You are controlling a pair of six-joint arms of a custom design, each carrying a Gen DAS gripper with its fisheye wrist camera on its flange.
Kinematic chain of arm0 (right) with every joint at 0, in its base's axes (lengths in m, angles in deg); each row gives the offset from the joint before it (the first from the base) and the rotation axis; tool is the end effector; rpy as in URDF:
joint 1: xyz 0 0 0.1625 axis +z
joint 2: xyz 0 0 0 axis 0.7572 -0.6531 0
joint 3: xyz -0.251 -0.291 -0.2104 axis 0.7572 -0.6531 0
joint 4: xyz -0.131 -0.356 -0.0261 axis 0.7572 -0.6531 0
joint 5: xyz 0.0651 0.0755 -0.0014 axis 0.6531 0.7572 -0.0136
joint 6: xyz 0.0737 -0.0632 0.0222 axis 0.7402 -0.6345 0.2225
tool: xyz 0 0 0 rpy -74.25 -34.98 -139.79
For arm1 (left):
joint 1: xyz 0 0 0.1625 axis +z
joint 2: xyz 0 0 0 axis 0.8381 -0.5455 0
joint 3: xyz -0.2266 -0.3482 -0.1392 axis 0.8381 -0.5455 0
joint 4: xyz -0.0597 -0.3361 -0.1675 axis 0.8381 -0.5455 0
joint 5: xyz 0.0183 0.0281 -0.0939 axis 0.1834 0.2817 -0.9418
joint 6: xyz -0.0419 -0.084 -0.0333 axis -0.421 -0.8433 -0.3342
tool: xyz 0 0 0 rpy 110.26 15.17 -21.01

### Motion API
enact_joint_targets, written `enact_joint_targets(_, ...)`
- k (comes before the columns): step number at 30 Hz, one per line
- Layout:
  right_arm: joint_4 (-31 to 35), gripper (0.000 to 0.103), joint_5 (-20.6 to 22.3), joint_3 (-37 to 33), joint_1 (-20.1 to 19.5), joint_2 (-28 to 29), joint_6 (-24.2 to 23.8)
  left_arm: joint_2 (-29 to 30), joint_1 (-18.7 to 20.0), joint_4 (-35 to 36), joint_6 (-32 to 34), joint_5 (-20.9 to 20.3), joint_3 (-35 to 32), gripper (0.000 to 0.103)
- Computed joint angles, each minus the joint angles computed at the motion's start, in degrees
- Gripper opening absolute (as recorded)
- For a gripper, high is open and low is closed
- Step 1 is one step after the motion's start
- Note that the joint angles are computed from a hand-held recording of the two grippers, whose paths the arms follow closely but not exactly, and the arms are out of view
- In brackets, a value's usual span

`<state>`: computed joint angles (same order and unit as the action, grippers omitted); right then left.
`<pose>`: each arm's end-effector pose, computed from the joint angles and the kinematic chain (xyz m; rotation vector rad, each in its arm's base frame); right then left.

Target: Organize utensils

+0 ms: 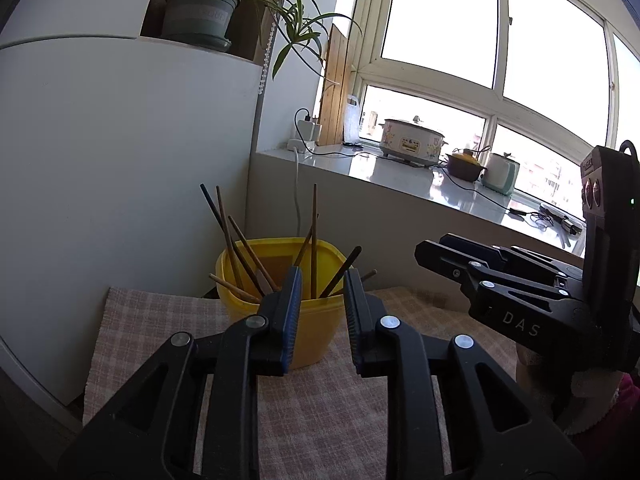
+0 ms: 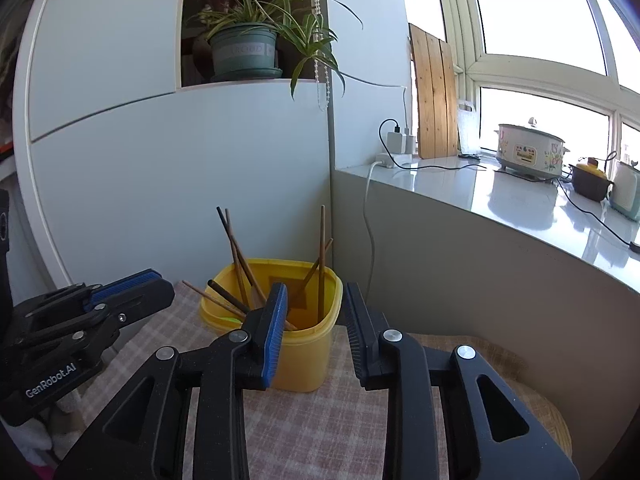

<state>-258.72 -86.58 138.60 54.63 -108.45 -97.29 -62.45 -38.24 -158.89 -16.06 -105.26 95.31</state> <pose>0.2360 -0.4685 0.4043 1.1258 -2.3074 1.0894 -0.4907 -0.4048 0.1484 0.4995 2.1890 -1.4087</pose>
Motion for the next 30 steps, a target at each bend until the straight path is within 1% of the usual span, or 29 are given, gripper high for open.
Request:
enact_joint_targets(2,-0.22,0.032,-0.53,1.03,-0.68,-1.14,0.37,-0.08,-0.86,3.77,-2.66,0.63,0.43,0.022)
enact_joint_targets(3,0.54,0.032,-0.67,1.28,-1.13,-1.75,0.92,-0.14,-1.24,5.89,-4.16,0.70,0.60,0.024)
enact_joint_targets(5,2.17,0.034,-0.74,1.71,-2.17,-2.88,2.12,-0.16,-1.55,8.34,-6.03,0.46,0.60,0.047)
enact_joint_targets(7,1.77,0.037,-1.16,2.59,-3.02,-3.65,2.26,-0.33,-2.19,10.98,-9.17,0.47,0.98,0.056)
enact_joint_targets(10,1.06,0.038,-2.11,3.63,-3.84,-4.45,1.98,-0.57,-3.07,15.81,-13.55,0.92,1.18,0.058)
enact_joint_targets(11,1.33,0.038,-2.23,3.78,-4.07,-4.72,2.17,-0.68,-3.27,17.41,-15.00,1.06,1.14,0.065)
enact_joint_targets(13,1.13,0.040,-2.71,4.24,-4.35,-5.09,2.09,-0.81,-3.82,20.12,-18.29,1.87,1.29,0.073)
enact_joint_targets(14,0.73,0.042,-2.96,4.58,-4.37,-5.28,1.81,-0.86,-4.09,20.94,-19.47,2.33,1.44,0.076)
enact_joint_targets(15,0.18,0.048,-3.08,4.99,-4.42,-5.46,1.57,-1.00,-4.31,22.86,-21.27,2.85,1.40,0.078)
enact_joint_targets(16,-0.41,0.053,-3.13,5.34,-4.47,-5.62,1.41,-1.19,-4.55,25.70,-23.64,3.43,1.24,0.082)
enact_joint_targets(17,-0.97,0.055,-3.05,5.82,-4.59,-5.95,1.21,-1.30,-4.74,28.19,-25.51,3.84,0.97,0.087)
enact_joint_targets(18,-1.35,0.055,-3.11,6.10,-4.62,-6.15,1.11,-1.41,-4.90,30.43,-27.14,4.20,0.77,0.089)
enact_joint_targets(19,-1.64,0.058,-3.05,6.29,-4.63,-6.28,1.06,-1.47,-5.06,32.35,-28.47,4.45,0.54,0.093)
enact_joint_targets(20,-2.00,0.065,-2.90,6.48,-4.65,-6.39,0.99,-1.57,-5.15,34.92,-30.25,4.78,0.18,0.097)
enact_joint_targets(22,-3.49,0.072,-2.51,7.28,-4.77,-6.72,0.52,-1.85,-5.43,42.03,-35.81,5.64,-0.81,0.102)
enact_joint_targets(23,-4.46,0.072,-2.70,7.61,-4.67,-6.68,0.13,-2.01,-5.55,46.11,-39.03,5.99,-1.45,0.103)
enact_joint_targets(25,-6.06,0.073,-3.29,8.07,-4.36,-6.49,-0.43,-2.21,-5.72,50.88,-42.71,6.23,-2.14,0.103)
enact_joint_targets(28,-6.91,0.078,-3.25,8.36,-4.32,-6.53,-0.43,-2.31,-5.43,60.54,-50.02,5.54,-4.34,0.103)
enact_joint_targets(30,-7.42,0.078,-3.31,8.50,-4.29,-6.54,-0.29,-2.17,-5.28,63.61,-52.30,5.14,-5.16,0.103)
